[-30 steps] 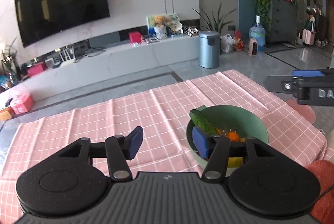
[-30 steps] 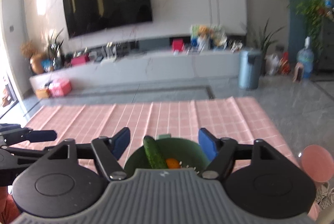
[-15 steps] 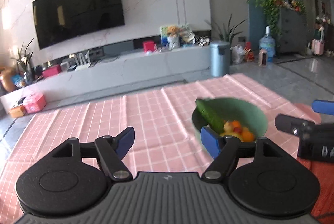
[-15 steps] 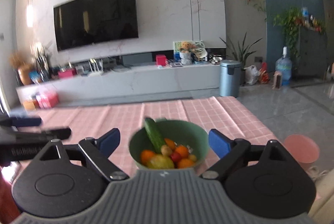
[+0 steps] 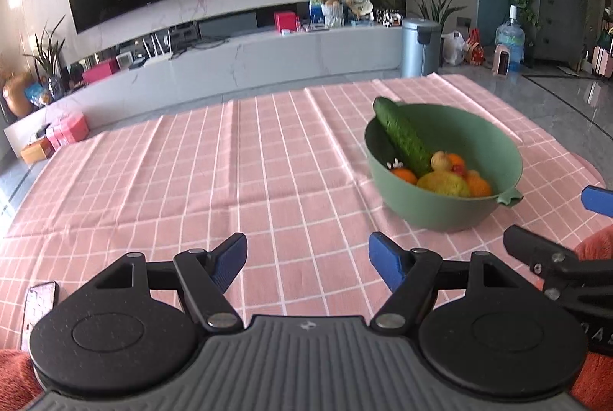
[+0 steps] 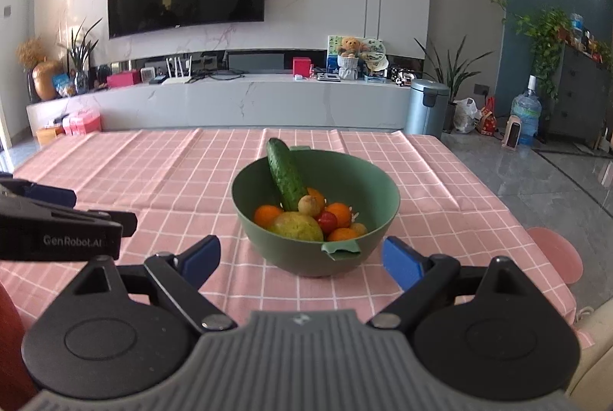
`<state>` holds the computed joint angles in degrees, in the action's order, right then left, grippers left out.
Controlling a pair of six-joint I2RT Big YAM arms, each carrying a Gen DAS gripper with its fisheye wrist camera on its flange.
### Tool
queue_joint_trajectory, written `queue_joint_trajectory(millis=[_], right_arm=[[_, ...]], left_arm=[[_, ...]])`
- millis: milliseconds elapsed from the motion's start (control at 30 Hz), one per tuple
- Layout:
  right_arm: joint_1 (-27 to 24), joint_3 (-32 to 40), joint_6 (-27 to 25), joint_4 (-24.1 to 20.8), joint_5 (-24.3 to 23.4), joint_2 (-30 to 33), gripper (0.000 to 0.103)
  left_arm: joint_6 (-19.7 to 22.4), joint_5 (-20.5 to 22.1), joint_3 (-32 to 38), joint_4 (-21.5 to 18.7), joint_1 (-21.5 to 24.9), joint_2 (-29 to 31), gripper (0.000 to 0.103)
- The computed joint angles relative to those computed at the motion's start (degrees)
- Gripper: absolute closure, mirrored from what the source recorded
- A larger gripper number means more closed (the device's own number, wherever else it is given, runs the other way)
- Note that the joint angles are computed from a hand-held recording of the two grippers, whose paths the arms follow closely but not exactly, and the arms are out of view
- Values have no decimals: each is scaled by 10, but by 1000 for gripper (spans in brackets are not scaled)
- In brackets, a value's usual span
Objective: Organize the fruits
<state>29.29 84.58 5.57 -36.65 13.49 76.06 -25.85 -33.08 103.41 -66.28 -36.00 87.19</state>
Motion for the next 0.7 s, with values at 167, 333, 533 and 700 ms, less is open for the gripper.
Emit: queue_joint_trajectory(millis=[167,333,533,700], right_arm=[[-4,7,12,-14,-13,11,15],[-7,12,20,-22,-18,17,15],[-4,14,12,-21,-17,19,15],[-2,14,12,-21,-14,20,15]], left_arm=[[-5,1,-11,-6,0,1,18],[-11,9,-11,-15,1,0,18],[-10,8,-8,-17,1,-1,18],[-11,9,-7,-19,1,-2,18]])
